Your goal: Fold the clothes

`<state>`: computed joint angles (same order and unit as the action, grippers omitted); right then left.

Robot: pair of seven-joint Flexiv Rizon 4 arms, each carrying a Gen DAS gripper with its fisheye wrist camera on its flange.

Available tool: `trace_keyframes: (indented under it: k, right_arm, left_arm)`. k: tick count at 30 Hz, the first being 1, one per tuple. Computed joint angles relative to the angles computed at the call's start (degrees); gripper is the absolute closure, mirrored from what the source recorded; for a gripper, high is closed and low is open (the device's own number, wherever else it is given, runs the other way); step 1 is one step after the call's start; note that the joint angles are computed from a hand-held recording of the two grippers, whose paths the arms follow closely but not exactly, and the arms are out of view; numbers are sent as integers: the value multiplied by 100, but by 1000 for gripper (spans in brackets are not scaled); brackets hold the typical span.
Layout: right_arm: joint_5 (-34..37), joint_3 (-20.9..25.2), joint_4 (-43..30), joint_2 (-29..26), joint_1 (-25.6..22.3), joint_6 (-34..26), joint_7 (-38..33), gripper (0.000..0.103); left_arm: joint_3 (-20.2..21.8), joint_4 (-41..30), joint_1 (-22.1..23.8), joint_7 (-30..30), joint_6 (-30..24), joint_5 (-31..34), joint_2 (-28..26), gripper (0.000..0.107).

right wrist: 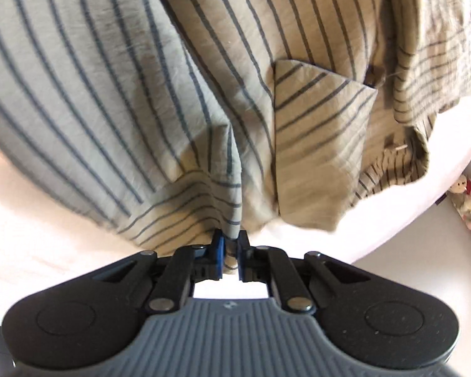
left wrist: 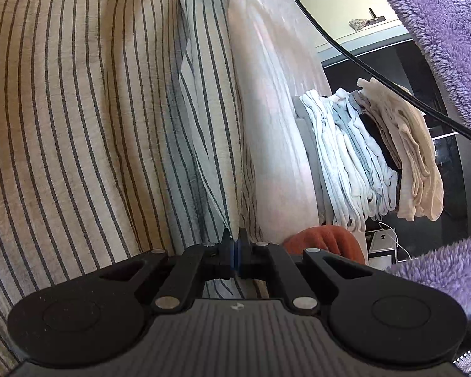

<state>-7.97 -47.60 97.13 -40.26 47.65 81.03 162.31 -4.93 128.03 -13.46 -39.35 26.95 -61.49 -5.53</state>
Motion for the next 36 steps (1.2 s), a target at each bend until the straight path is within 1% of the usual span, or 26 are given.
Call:
trace_keyframes:
  k: [2, 4, 5, 8, 10, 11, 13, 16, 20, 26, 29, 31, 34, 36]
  right_arm:
    - [15, -161, 95, 54, 175, -39, 154, 94]
    - [9, -271, 221, 107, 303, 60, 175, 98]
    - [39, -333, 244, 97, 362, 122, 201, 98]
    - [234, -486, 251, 65, 508, 310, 216, 98]
    - [368, -471, 168, 95, 506, 426, 96, 98]
    - [427, -388, -56, 34, 420, 412, 63, 98]
    - [549, -309, -282, 16, 376, 424, 85, 98]
    - [638, -248, -385, 1, 408, 482, 59, 98]
    - [545, -138, -522, -143, 458, 257, 53, 98]
    - [348, -99, -640, -356, 517, 46, 424, 98]
    - [281, -386, -183, -125, 844, 132, 415, 98]
    - [211, -462, -175, -115, 812, 93, 437, 98]
    - [230, -740, 42, -31, 832, 183, 351, 98]
    - [321, -993, 255, 23, 929, 282, 275, 98]
  left_arm:
    - [7, 43, -13, 25, 37, -5, 57, 107]
    - [17, 86, -29, 50, 74, -9, 113, 107]
    - [14, 95, -41, 54, 80, -8, 123, 107]
    - [19, 90, -37, 124, -92, -44, 130, 107]
    - [23, 88, -34, 250, -261, -74, 161, 107]
    - [31, 92, -29, 310, -355, -81, 181, 107]
    - [47, 97, -23, 429, -540, -93, 219, 107]
    - [72, 127, -27, 438, -620, 35, 260, 107]
    - [107, 167, -1, 376, -689, 161, 270, 107]
    - [131, 151, 79, 441, -843, 113, 182, 107]
    - [102, 75, 116, 451, -965, 15, 70, 107]
    - [80, 41, 133, 499, -1054, -79, 16, 107]
    - [41, 35, 123, 595, -1191, -306, -6, 107]
    - [-10, 39, 57, 620, -1213, -472, 10, 107]
